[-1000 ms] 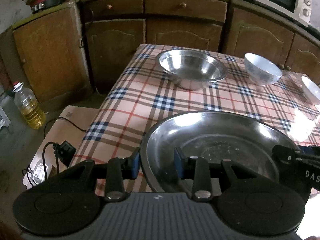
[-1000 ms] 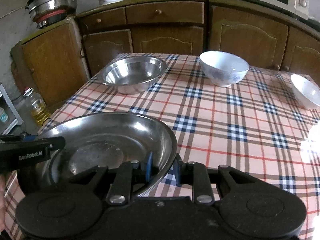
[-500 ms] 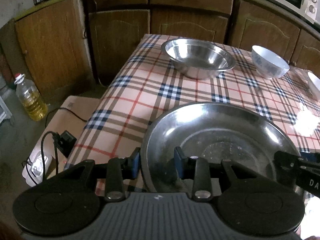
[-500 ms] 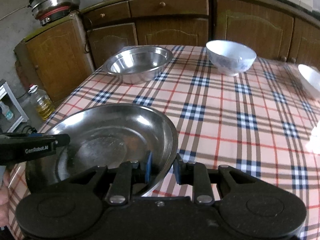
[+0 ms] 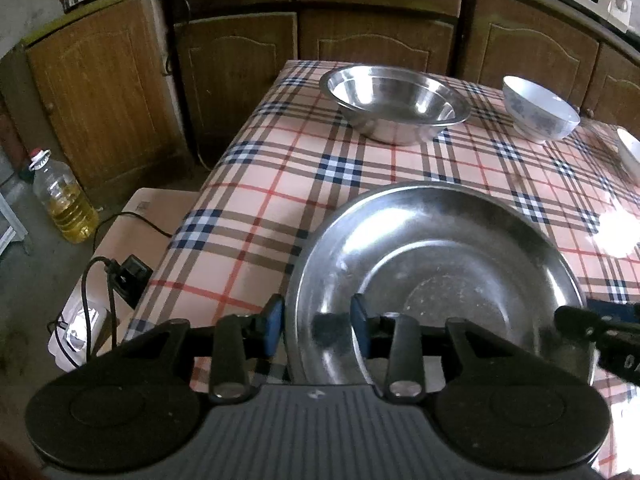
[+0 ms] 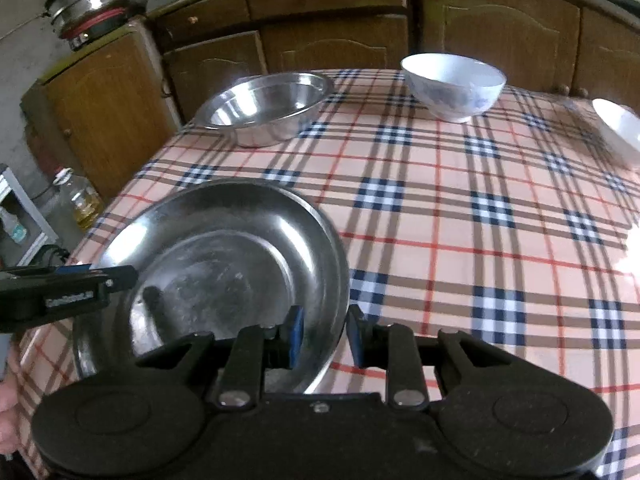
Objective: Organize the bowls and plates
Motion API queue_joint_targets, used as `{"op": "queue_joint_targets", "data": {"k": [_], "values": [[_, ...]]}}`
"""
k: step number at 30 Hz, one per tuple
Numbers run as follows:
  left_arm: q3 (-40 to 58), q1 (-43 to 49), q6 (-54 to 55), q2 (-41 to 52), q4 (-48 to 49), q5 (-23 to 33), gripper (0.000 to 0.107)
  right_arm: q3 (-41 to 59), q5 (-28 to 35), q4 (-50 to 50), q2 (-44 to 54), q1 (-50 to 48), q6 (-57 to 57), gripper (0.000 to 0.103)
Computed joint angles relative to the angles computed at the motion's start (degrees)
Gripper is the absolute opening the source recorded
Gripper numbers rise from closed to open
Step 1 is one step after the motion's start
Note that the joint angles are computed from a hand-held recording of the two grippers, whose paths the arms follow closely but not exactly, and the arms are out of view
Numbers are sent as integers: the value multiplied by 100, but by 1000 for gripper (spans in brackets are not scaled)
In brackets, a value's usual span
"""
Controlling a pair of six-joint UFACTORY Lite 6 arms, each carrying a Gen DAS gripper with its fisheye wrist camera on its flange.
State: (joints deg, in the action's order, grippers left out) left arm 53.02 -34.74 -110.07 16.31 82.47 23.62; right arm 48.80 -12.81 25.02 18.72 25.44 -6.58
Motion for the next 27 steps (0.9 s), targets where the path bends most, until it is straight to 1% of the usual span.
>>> {"op": "queue_joint_targets", "data": {"k": [2, 5, 6, 7, 8, 10, 12, 14, 17, 19, 23, 27], "values": [[-24, 12, -74, -34, 42, 20, 37, -41, -10, 71, -94, -22, -95, 38], [-84, 35, -174, -147, 59, 20, 38, -74, -33, 430, -224, -34, -487, 40], [-110, 37, -199, -208, 60, 17, 39, -86, -25, 398, -269, -51, -474, 41], [-134, 44, -214, -275, 64, 3, 40, -107, -8, 342, -335, -79, -449, 44], [-137, 36, -206, -331, 37, 21, 41, -100, -3, 496, -376, -77, -619, 49], [-122, 3, -190, -432, -32, 76, 48, -76, -17, 930, -459, -56, -1101, 52], [-61, -29, -98, -486, -119, 107, 52, -42, 14, 1011, -524, -58, -1260, 53], [26, -58, 29, -497, -241, 154, 55, 26, 59, 1273, -577, -48, -1602, 58], [144, -29, 228, -495, -426, 127, 58, 127, 133, 1490, -628, -59, -1895, 60], [282, -8, 413, -459, -582, 155, 62, 212, 215, 1611, -655, -77, -2086, 62], [592, 60, 779, -351, -828, 243, 64, 415, 309, 1955, -669, -118, -2579, 67], [922, 146, 1113, -203, -1044, 254, 67, 738, 403, 2278, -551, -228, -2994, 67]]}}
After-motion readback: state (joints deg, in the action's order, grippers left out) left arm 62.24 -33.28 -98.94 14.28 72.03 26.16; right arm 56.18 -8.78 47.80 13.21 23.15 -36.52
